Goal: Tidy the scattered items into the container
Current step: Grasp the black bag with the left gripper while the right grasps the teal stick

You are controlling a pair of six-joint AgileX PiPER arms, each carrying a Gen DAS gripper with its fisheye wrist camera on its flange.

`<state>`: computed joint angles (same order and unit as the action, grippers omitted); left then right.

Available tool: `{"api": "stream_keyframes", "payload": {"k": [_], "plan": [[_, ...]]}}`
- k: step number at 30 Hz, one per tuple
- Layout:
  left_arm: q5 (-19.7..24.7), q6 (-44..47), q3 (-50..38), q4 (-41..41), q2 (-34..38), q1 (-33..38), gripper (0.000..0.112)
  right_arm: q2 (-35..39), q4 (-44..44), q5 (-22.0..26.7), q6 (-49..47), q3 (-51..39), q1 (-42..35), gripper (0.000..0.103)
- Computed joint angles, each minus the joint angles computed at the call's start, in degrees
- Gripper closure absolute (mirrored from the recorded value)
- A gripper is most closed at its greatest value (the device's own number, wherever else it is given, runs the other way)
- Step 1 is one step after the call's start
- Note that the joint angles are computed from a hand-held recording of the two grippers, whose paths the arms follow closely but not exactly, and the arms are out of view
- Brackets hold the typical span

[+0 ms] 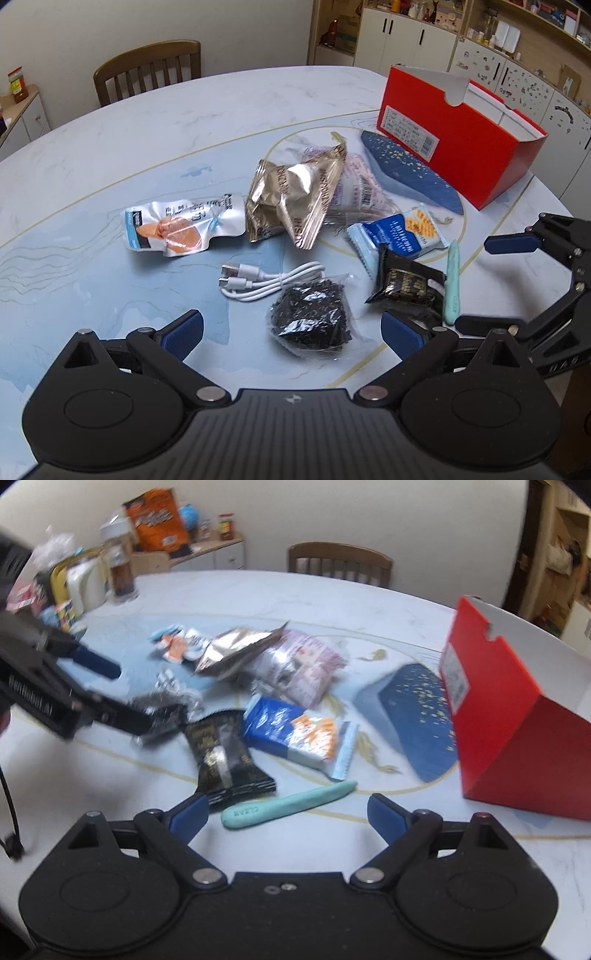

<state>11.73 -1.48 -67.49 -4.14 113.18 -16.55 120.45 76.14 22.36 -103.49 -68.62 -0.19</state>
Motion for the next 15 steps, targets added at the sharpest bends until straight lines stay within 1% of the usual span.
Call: {"api": "stream_keyframes", "payload": {"k": [2,3,5,8,13,15], "plan": [[-0.5,1.7,0.4,-1.8,0.0,0.3,0.01,0.8,2.1,-0.7,-3.2,0.0,0.4,0.01],[-0.4,2.0,0.3,-2.0,0.2,0.4,0.01,1.3,2.4,-1.0,-3.5,-0.3,0.4,0.01],[-0.6,5.4,0.4,-5.3,0.3,0.7,0.01,2.5,2.6,-1.2,-3.3,-1.4,0.3,0.009],[-1.1,6.1,0.5,-5.6,0.6,0.5,0.01,4.1,2.5,-0.4,-3.1,-3.7,-0.2,0.007],[-1.3,7.3,-0.2,-6.4,1.6,0.4,0.01,6.8,-2.9,2.3,2.8,-8.4,-1.2,0.005],[-1.5,3.5,-0.5,-2.5,2.1,0.1,0.011,7.6,-4.5,3.3,5.9,-9.6,-1.7,0.004]]}}
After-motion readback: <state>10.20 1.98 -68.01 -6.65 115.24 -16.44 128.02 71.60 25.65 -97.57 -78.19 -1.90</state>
